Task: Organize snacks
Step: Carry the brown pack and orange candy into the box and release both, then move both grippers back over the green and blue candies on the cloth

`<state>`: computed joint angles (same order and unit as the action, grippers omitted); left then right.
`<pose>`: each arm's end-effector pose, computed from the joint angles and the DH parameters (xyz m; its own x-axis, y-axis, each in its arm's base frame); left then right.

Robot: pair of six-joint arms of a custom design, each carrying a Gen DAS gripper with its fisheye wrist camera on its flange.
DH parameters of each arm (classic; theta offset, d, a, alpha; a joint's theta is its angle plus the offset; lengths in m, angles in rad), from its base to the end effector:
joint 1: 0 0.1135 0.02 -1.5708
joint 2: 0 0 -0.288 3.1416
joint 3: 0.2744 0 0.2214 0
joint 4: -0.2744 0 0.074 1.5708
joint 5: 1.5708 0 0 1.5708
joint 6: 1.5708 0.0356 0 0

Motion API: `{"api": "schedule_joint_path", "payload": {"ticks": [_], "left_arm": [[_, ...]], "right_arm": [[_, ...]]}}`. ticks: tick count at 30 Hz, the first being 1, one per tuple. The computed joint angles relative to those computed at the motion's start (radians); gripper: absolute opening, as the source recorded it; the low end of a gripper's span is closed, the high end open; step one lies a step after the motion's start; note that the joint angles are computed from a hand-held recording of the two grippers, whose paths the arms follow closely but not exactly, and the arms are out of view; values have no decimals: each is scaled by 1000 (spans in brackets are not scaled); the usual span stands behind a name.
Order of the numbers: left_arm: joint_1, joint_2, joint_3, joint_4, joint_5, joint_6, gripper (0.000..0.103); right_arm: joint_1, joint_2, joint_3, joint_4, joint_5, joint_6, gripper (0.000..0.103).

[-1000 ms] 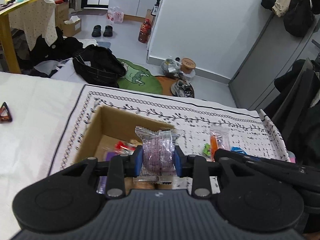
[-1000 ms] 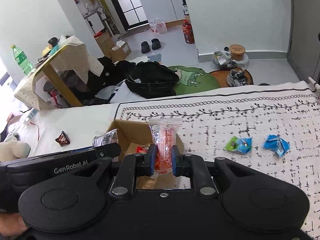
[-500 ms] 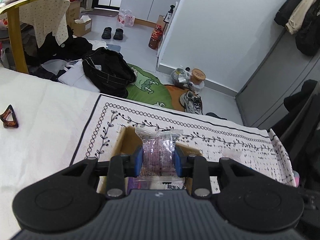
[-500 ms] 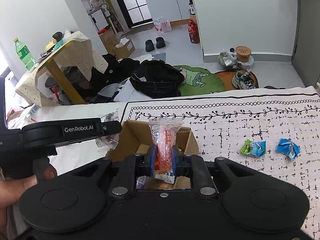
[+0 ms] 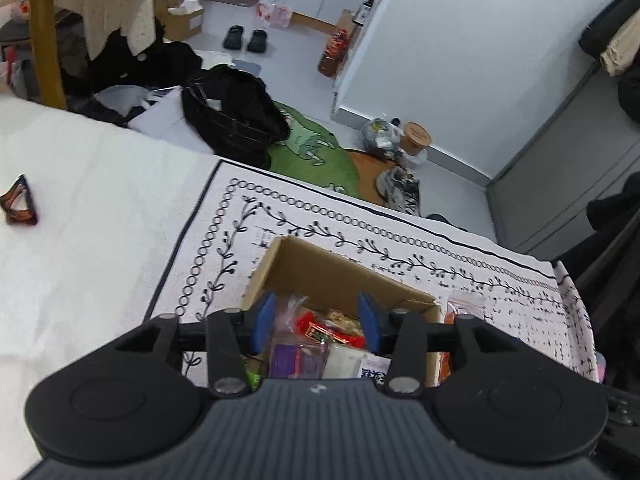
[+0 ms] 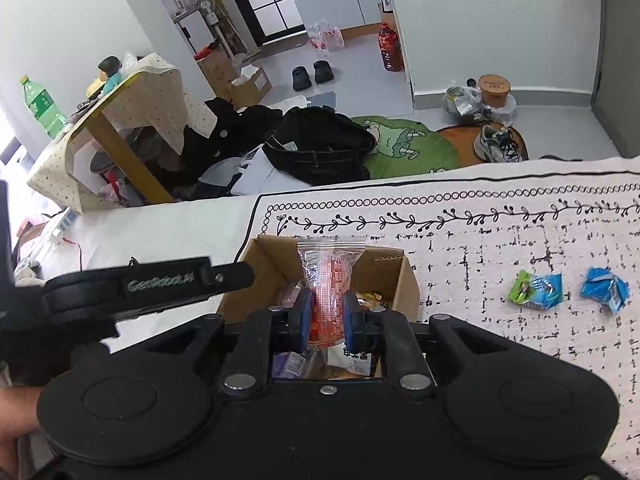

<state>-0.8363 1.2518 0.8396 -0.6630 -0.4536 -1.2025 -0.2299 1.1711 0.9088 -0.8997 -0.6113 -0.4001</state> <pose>0.1452 -0.1375 0.2633 -0.7044 -0.4713 -0.5308 -0.3601 0.8817 -0.3049 0.1705 -0.0189 0.2868 -0.8091 -0.1382 -0.5712 -0.3807 0.8637 0.3302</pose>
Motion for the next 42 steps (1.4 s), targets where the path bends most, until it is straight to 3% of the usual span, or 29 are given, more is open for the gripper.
{"api": "schedule_joint_path", "payload": {"ticks": [14, 17, 19, 20, 24, 33, 42], "left_arm": [[-97, -55, -6, -146, -35, -164, 50], [-115, -64, -8, -167, -33, -185, 50], [-128, -69, -8, -179, -35, -195, 50], [-135, -71, -6, -182, -38, -195, 51], [-188, -60, 3, -213, -77, -267, 63], [-305, -49, 49, -305, -144, -405, 76], [-431, 24, 190, -497, -191, -509, 91]], "right_arm": [[78, -6, -63, 23, 2, 70, 16], [108, 1, -61, -28, 17, 48, 26], [121, -7, -60, -47, 52, 41, 45], [115, -19, -60, -50, 51, 32, 48], [52, -6, -29, -104, 46, -25, 49], [-141, 1, 26, -247, 19, -232, 50], [-377, 44, 187, -459, -58, -507, 68]]}}
